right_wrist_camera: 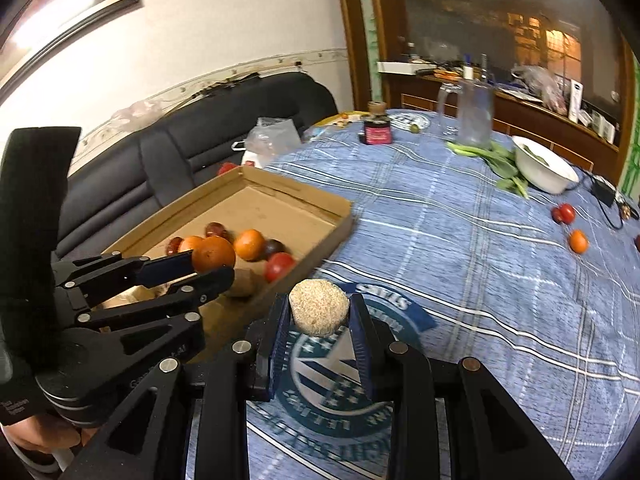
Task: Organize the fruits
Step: 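Carry the orange and beige cake into the box and open both tools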
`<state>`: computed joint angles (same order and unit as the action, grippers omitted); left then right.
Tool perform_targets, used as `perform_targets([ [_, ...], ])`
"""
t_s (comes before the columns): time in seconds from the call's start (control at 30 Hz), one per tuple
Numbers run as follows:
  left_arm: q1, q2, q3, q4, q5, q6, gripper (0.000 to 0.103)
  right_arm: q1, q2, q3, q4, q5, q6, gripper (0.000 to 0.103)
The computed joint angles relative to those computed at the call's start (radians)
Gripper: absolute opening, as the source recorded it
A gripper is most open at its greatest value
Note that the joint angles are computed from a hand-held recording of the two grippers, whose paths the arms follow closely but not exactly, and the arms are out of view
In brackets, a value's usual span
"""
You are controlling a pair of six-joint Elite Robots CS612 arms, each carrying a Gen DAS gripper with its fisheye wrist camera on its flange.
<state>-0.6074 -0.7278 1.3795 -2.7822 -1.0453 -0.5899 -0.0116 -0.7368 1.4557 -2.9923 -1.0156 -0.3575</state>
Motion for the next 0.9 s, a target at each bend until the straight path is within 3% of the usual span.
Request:
perform_targets([
  [0.47,0.046,-0.043,0.08,0.021,0.015,-0.104,0.029,0.055,0.024,-0.048,0.07,0.02,-0.076,0.033],
  [0.9,0.059,-0.042,0.091,0.032,0.017,-0.122,0.029,0.091,0.078,-0.153,0.167,0.002,-0.113,0.033],
])
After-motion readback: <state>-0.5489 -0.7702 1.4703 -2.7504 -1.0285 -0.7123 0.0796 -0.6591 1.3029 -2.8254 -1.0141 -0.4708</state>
